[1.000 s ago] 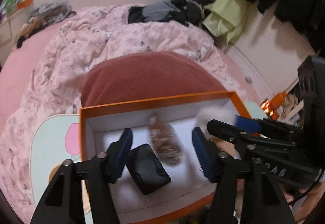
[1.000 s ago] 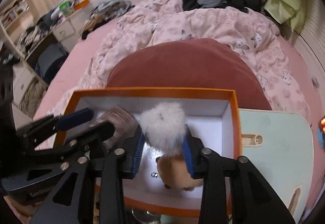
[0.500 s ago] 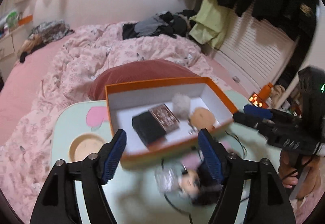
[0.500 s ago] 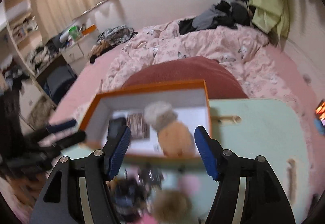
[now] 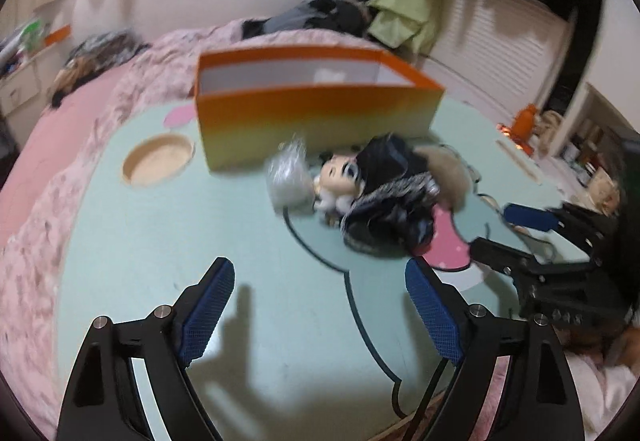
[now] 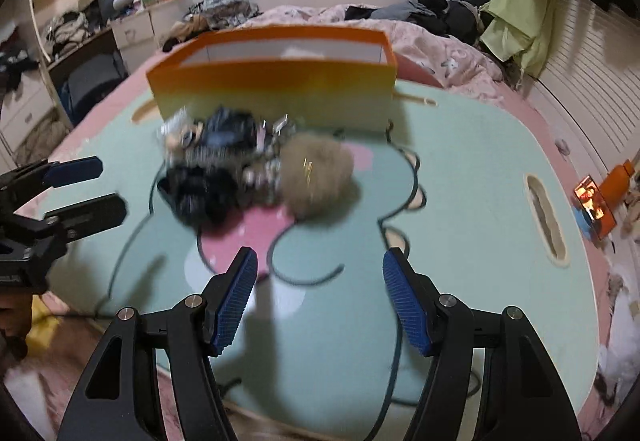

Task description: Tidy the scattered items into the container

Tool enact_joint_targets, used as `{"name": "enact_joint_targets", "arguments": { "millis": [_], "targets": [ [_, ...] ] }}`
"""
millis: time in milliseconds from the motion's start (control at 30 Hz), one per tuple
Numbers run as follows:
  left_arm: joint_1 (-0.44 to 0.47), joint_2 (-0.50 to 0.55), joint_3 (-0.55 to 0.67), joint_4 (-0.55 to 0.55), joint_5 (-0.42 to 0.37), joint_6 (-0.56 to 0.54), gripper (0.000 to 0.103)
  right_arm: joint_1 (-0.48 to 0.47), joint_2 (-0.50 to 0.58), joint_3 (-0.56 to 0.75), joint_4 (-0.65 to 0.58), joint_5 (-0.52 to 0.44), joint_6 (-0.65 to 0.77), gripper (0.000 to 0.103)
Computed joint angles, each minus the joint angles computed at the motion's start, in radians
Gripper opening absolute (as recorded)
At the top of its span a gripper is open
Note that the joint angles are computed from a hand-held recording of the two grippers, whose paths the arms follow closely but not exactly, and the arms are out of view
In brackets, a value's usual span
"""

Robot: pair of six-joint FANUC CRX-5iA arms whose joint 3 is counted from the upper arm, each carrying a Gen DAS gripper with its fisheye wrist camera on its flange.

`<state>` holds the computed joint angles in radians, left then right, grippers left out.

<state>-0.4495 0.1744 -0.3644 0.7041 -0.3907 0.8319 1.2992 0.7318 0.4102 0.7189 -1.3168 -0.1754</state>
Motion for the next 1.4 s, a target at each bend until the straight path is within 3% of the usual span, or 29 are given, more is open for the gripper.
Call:
{"name": "enact_joint_targets", "arguments": {
  "millis": [67,133,233,300,333,433,733,1400],
  "targets": [
    [-0.017,-0.005,-0.032,0.044,0.050,-0.011,0.087,0.007,0.010,0.006,0.007,-0.018,-0.016,0.066],
    [-0.028,-0.010,-0.043,0.021,0.089,0.015,0.087,0.009,0.015,0.013,0.009,-0.036,-0.015,0.068],
    [-0.021,0.006,-0.008,-0.094,0.077,0.112,0.088,0.004,-0.004,-0.020,0.005,0.000,-0.029,0.085],
    [-0.022,0.008,0.009,-0.189,0.088,0.189,0.093,0.004,-0.007,-0.028,-0.001,0.003,-0.041,0.100],
    [-0.024,0.012,0.019,-0.222,0.086,0.210,0.097,0.002,-0.011,-0.031,-0.009,0.008,-0.045,0.103],
    [-0.036,0.022,0.053,-0.335,0.066,0.276,0.103,0.003,-0.008,-0.028,-0.005,0.004,-0.041,0.103],
    [-0.040,0.009,-0.006,-0.214,0.127,0.156,0.102,0.005,0.006,-0.016,0.002,0.003,-0.045,0.103],
    [-0.041,0.008,-0.007,-0.214,0.130,0.156,0.102,0.006,0.004,-0.022,0.004,0.005,-0.050,0.103]
  ]
}}
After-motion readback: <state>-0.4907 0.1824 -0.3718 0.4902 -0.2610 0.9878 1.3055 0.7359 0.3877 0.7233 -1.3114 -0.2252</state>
